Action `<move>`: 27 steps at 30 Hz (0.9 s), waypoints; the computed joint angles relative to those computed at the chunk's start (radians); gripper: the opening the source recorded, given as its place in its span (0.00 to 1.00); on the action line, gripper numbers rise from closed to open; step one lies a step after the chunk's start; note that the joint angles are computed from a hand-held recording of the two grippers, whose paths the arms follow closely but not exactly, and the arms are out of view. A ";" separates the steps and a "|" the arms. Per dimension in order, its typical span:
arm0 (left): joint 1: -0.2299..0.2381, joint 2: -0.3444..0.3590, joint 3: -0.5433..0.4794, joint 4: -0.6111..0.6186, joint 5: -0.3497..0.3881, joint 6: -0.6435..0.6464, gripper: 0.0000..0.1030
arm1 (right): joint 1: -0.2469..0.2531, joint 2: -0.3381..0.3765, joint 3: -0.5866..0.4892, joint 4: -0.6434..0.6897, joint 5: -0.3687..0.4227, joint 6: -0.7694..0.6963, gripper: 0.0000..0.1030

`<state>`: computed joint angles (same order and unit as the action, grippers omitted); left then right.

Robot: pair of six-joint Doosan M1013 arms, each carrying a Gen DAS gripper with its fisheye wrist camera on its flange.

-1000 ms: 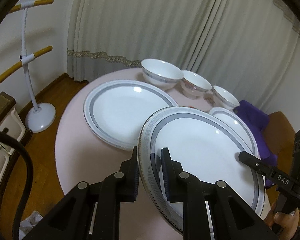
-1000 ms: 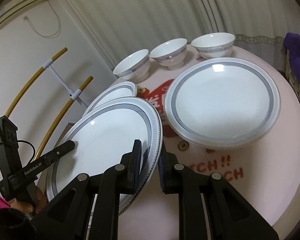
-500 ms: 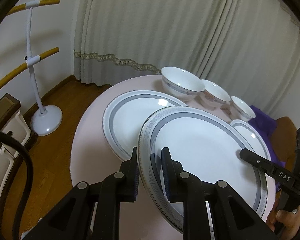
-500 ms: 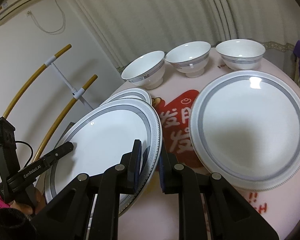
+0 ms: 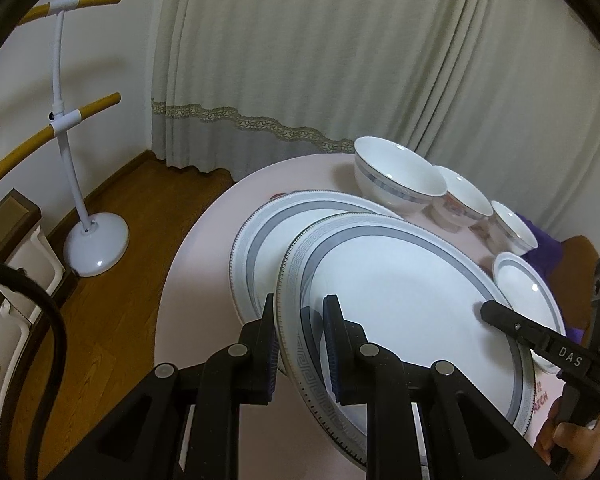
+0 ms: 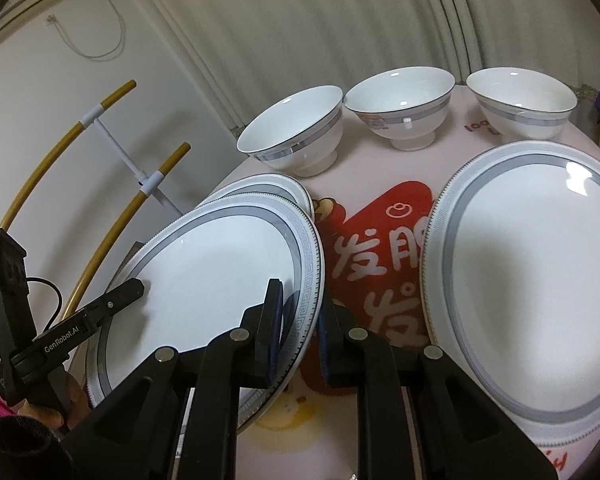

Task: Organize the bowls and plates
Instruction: 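Lower the held plate onto the other large plate to stack them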

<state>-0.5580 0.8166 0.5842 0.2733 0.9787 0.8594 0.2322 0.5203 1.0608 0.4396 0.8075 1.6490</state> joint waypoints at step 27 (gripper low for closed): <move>0.032 0.115 -0.179 -0.039 0.062 0.071 0.17 | 0.011 0.082 -0.123 -0.072 0.030 0.061 0.15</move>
<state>-0.5258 0.9316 0.4053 0.2341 1.0412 0.9305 0.2429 0.6022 0.9381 0.3675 0.8373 1.7099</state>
